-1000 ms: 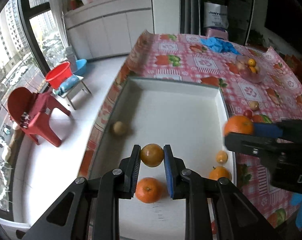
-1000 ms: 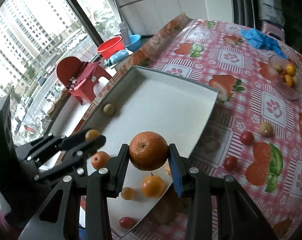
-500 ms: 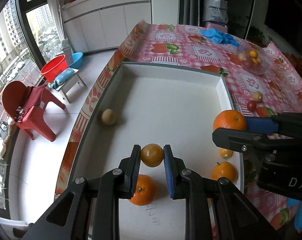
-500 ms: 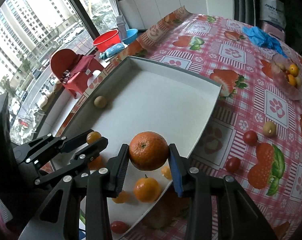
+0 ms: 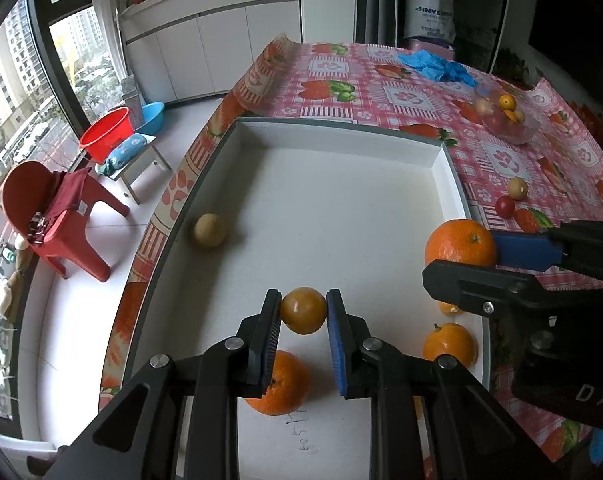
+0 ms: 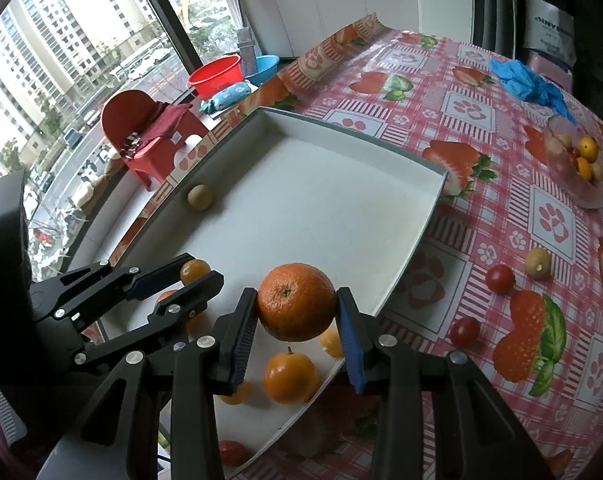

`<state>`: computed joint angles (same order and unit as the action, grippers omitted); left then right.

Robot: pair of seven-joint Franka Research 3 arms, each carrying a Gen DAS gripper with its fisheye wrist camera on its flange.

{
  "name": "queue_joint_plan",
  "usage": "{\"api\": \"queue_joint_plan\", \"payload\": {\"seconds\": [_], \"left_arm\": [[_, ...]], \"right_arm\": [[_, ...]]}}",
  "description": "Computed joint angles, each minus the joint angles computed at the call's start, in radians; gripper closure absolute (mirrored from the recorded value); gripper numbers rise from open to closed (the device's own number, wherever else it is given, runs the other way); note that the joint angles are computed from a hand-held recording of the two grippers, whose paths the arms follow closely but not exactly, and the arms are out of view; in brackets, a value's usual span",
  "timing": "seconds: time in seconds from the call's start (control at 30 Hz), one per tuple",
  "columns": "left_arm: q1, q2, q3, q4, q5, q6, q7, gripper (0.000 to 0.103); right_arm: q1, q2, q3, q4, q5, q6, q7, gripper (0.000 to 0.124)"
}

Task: Organize fruits
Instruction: 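Carry the mandarin with the right tool while the left tool carries the yellow fruit over the tray, then open the right tool to drop the mandarin while the left tool releases the yellow fruit into the tray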

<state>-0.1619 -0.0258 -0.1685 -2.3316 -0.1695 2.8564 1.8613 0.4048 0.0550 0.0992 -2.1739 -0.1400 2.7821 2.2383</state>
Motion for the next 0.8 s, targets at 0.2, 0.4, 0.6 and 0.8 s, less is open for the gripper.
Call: {"api": "queue_joint_plan", "payload": {"seconds": [0.2, 0.4, 0.6, 0.8], "left_arm": [[0.006, 0.012, -0.002, 0.007, 0.023, -0.014, -0.022, 0.079], [0.012, 0.015, -0.004, 0.007, 0.045, -0.014, -0.039, 0.079], [0.010, 0.008, -0.005, 0.009, 0.011, -0.029, -0.006, 0.076], [-0.045, -0.083, 0.048, -0.035, -0.224, 0.055, 0.210, 0.000]], "right_arm": [[0.001, 0.001, -0.001, 0.003, -0.010, 0.006, 0.003, 0.080], [0.002, -0.005, -0.002, 0.003, -0.031, 0.011, 0.020, 0.063], [-0.007, -0.045, 0.002, -0.031, -0.033, 0.022, 0.042, 0.043], [-0.056, -0.162, 0.022, -0.094, -0.009, 0.041, 0.048, 0.030]]}}
